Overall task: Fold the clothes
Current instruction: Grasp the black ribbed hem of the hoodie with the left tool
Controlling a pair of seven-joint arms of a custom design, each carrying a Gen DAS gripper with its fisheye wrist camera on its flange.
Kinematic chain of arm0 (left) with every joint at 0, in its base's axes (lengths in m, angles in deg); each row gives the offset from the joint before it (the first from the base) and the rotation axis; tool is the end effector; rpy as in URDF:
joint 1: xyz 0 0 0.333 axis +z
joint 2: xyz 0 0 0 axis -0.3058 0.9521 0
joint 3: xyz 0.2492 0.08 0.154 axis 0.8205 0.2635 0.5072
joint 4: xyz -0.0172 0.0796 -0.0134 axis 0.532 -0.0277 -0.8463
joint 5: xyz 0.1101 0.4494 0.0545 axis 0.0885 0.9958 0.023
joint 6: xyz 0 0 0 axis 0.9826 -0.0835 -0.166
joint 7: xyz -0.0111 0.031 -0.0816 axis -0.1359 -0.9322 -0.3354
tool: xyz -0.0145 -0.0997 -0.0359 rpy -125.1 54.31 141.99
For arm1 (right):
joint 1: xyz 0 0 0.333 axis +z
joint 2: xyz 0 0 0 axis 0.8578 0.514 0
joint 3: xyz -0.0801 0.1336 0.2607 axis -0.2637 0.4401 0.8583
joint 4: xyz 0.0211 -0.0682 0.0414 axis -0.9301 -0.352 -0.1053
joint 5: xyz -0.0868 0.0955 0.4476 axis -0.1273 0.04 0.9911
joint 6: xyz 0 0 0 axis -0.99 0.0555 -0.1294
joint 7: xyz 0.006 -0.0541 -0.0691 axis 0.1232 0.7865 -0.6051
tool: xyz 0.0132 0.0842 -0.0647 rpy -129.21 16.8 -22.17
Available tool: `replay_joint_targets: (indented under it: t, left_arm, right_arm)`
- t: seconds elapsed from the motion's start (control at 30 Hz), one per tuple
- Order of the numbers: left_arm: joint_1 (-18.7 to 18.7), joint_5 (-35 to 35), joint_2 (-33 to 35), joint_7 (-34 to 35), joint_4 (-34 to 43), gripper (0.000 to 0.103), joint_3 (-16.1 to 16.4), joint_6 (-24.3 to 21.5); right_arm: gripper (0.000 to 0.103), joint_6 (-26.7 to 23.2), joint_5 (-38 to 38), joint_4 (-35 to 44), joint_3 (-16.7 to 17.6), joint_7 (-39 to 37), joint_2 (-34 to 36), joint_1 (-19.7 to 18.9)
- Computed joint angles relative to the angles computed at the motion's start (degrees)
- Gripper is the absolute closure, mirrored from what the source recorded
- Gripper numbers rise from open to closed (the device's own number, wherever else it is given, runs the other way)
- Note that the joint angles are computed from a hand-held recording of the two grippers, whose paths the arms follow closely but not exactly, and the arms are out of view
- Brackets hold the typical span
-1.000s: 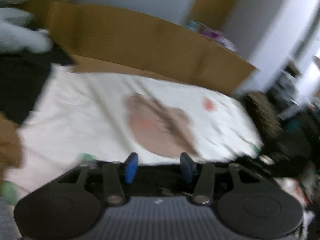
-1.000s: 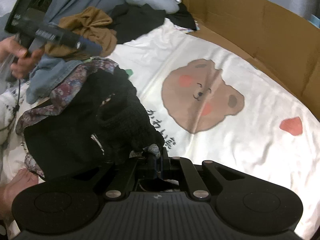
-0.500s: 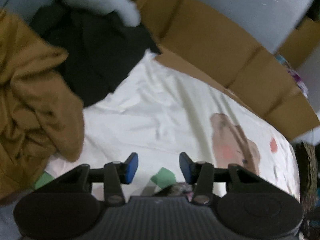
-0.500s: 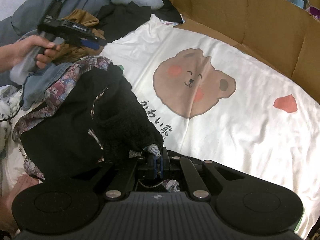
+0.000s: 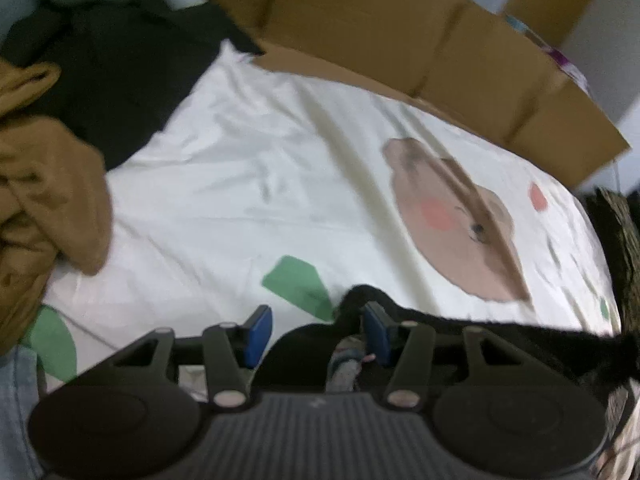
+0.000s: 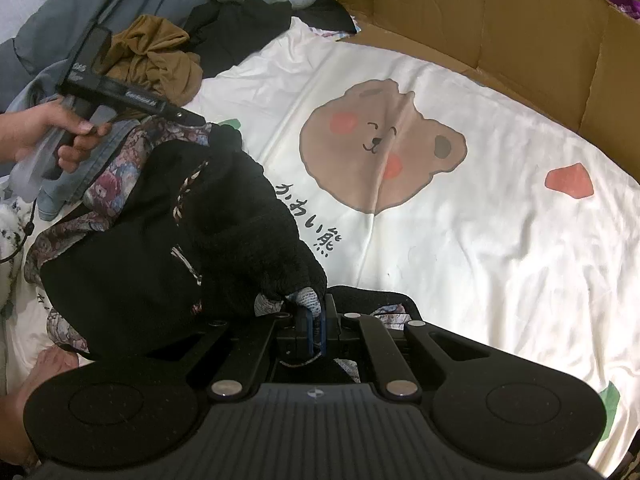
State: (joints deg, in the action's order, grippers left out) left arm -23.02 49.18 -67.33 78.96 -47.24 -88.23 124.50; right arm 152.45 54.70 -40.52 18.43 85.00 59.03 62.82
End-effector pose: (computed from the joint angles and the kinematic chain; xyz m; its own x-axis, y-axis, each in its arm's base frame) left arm 0.6131 -0.1604 0.5319 0.2011 -0.9450 0.2579 -0.8133 -0.3078 -0.4937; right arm 0.7580 0.1658 0.5267 0.9407 -0.2745 -0.1994 -0.3391 -0.7820 -0.5230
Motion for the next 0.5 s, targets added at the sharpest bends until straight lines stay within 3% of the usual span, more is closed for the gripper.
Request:
replay_joint_targets:
  t: [0.23,0.37,0.5]
  left_arm:
    - [-1.7,-5.0,0.6,10.1,0.5,0.049,0.2,-0.4]
    - [-1.8,-3.9,1.4,11.5,1.4,0.049,-0.2,-2.2]
    - [-1.4,-6.1,0.1,11.3,0.9,0.049,0.3,-0.7]
  right_arm:
    - [0.102,-0.5,-0.1,0.1,0.0,0.3,0.2,-0.1]
    - [0.102,-0.6,-0.2,0.1,0.0,0.2,0.2,-0.1]
    - [0.102,-0.9,-0.1,0.6,0.0,0.5,0.5,-0.1]
